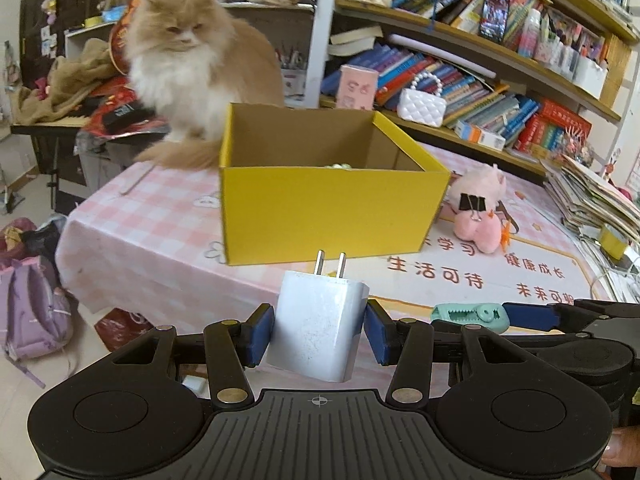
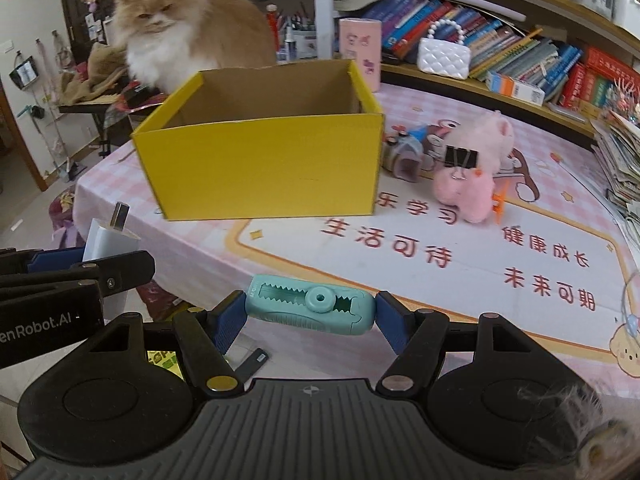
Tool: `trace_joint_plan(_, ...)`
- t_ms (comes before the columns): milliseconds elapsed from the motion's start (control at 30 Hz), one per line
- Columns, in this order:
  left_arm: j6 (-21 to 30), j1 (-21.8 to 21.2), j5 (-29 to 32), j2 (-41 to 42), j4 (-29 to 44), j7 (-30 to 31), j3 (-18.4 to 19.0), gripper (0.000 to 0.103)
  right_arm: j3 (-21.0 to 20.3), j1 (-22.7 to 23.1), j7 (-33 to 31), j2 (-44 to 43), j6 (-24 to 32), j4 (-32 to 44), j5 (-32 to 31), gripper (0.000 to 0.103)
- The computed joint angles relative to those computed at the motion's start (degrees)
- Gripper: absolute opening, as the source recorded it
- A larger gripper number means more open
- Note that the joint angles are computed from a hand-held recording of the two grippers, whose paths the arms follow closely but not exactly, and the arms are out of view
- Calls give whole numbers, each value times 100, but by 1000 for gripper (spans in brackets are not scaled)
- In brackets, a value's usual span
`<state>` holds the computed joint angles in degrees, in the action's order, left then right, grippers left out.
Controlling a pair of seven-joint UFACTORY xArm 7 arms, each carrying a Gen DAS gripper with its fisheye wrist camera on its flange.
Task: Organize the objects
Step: 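Carry the charger plug and tape dispenser over the yellow box with both tools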
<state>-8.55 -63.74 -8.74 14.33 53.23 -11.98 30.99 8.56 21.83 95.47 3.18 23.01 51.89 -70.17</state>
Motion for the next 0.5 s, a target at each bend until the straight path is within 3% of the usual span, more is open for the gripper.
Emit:
trace_joint_plan(100, -119, -154, -113, -117, -174, 135, 196, 47, 47, 79, 44, 58, 91, 89, -15, 68)
trace_joint_plan(267, -308, -46, -402, -287, -353, 509, 106, 47, 91, 234, 146, 127, 296, 230, -32, 68)
trace_joint_plan(500, -509, 646, -570, -465, -485, 848, -550, 47, 97, 380, 137, 213, 491, 408, 3, 68)
